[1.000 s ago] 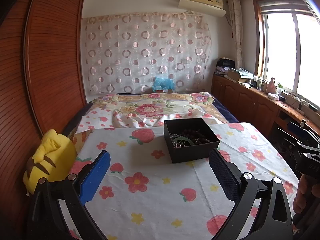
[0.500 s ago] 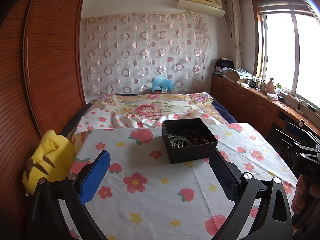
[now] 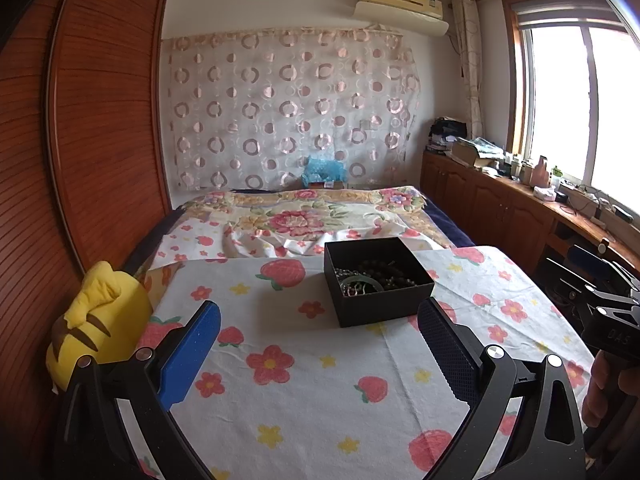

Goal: Organize jewelry

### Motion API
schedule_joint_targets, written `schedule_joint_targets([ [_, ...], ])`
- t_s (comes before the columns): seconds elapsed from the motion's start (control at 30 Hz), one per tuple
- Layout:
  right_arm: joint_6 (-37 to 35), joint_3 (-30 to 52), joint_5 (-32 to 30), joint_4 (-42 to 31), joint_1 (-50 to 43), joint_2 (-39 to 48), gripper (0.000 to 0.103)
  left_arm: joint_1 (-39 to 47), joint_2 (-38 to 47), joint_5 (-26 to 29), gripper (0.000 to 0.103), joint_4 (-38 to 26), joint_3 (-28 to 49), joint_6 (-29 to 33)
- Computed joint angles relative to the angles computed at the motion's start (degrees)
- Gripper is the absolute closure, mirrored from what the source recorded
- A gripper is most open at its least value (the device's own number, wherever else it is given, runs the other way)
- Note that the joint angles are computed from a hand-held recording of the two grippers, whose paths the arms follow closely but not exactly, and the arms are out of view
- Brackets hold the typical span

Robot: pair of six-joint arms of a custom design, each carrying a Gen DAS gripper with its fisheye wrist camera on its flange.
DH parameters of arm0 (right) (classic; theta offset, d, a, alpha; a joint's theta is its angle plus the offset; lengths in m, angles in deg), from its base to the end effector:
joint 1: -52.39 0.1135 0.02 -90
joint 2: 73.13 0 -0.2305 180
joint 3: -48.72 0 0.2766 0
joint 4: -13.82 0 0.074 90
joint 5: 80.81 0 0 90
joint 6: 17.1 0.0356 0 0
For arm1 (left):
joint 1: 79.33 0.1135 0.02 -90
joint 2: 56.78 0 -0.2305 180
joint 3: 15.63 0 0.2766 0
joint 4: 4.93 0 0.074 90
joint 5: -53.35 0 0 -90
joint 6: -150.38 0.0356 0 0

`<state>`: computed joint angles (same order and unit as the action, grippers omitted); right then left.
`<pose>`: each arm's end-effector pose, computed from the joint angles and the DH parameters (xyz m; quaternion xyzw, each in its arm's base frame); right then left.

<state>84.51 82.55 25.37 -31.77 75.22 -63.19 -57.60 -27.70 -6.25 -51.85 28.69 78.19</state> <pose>0.1388 0.0477 0.2253 -0.0015 0.8231 0.0533 0.5653 0.1688 0.0479 0.2432 0.0989 0.8466 -0.0564 0.5199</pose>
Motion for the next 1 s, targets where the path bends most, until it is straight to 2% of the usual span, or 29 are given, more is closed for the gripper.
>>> schedule_joint_targets([
  [1.0, 0.26, -1.08, 1.03, 0.02, 0.97, -0.89, 0.003, -0.18, -0.96, -0.09, 0.008, -0.69, -0.06, -0.23],
])
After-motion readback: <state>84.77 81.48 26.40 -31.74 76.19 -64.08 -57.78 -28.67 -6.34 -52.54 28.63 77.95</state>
